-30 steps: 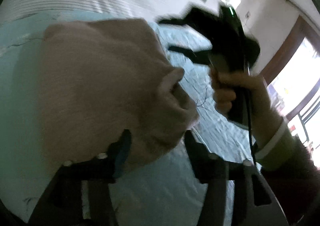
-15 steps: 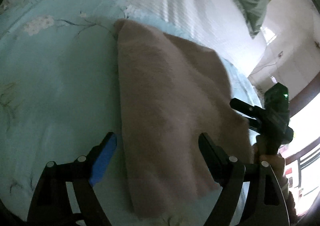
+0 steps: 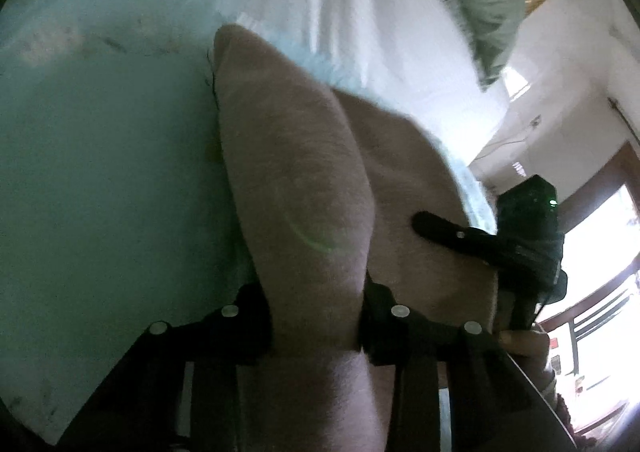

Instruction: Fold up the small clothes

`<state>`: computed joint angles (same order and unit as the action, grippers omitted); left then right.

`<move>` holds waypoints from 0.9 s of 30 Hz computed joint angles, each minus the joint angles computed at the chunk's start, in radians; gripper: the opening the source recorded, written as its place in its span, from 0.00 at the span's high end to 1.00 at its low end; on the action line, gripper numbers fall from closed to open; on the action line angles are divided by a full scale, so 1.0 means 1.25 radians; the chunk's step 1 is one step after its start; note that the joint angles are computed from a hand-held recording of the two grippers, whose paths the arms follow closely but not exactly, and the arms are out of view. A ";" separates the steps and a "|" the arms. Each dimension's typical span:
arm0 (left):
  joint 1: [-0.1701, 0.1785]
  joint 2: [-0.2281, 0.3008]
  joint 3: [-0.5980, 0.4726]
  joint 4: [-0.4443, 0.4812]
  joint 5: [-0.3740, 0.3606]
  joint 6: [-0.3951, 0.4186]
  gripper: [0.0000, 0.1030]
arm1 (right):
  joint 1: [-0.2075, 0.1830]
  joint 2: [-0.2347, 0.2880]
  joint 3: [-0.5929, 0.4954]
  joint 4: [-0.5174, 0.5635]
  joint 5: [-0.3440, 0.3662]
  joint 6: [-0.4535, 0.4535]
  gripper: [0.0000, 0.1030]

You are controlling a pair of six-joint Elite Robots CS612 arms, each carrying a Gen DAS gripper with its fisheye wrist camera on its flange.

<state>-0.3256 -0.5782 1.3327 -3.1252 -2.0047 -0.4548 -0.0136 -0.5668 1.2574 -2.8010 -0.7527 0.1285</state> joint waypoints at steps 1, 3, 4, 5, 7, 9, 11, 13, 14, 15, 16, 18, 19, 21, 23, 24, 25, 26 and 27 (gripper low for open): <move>0.001 -0.020 0.033 -0.026 0.010 0.006 0.67 | 0.006 -0.008 0.012 -0.009 0.012 -0.005 0.64; 0.005 -0.063 0.103 -0.069 0.038 0.017 0.67 | 0.017 -0.020 0.033 -0.021 0.036 -0.022 0.64; 0.008 -0.081 0.135 -0.087 0.047 0.019 0.67 | 0.025 -0.024 0.042 -0.024 0.052 -0.033 0.64; 0.012 -0.100 0.168 -0.105 0.058 0.019 0.67 | 0.032 -0.026 0.048 -0.025 0.070 -0.044 0.64; 0.020 -0.133 0.228 -0.134 0.083 0.020 0.67 | 0.047 -0.028 0.058 -0.021 0.092 -0.074 0.64; 0.024 -0.158 0.277 -0.155 0.107 0.019 0.67 | 0.064 -0.026 0.064 -0.008 0.110 -0.104 0.64; 0.029 -0.183 0.326 -0.170 0.134 0.015 0.67 | 0.078 -0.021 0.062 0.017 0.123 -0.121 0.64; 0.033 -0.197 0.363 -0.180 0.153 0.009 0.67 | 0.089 -0.019 0.064 0.039 0.117 -0.137 0.64; 0.035 -0.196 0.368 -0.175 0.156 0.001 0.67 | 0.094 -0.019 0.065 0.047 0.105 -0.141 0.64; 0.034 -0.191 0.364 -0.165 0.159 -0.011 0.66 | 0.098 -0.018 0.066 0.047 0.093 -0.138 0.64; 0.037 -0.185 0.368 -0.160 0.158 -0.022 0.66 | 0.100 -0.015 0.068 0.041 0.080 -0.126 0.63; 0.039 -0.176 0.370 -0.151 0.161 -0.030 0.61 | 0.100 -0.015 0.074 0.044 0.064 -0.113 0.60; 0.039 -0.174 0.372 -0.141 0.170 -0.030 0.58 | 0.098 -0.016 0.079 0.043 0.054 -0.107 0.55; 0.034 -0.175 0.375 -0.129 0.189 -0.027 0.51 | 0.096 -0.019 0.085 0.035 0.035 -0.096 0.50; 0.028 -0.181 0.380 -0.120 0.212 -0.021 0.47 | 0.095 -0.031 0.095 0.018 0.004 -0.081 0.42; 0.025 -0.187 0.386 -0.123 0.224 -0.019 0.45 | 0.093 -0.037 0.101 0.006 -0.013 -0.076 0.40; 0.024 -0.190 0.391 -0.129 0.234 -0.018 0.45 | 0.091 -0.047 0.110 -0.018 -0.041 -0.063 0.40; 0.021 -0.196 0.397 -0.136 0.249 -0.019 0.44 | 0.088 -0.055 0.120 -0.044 -0.060 -0.052 0.40; 0.019 -0.201 0.403 -0.144 0.261 -0.021 0.44 | 0.085 -0.062 0.128 -0.072 -0.075 -0.040 0.40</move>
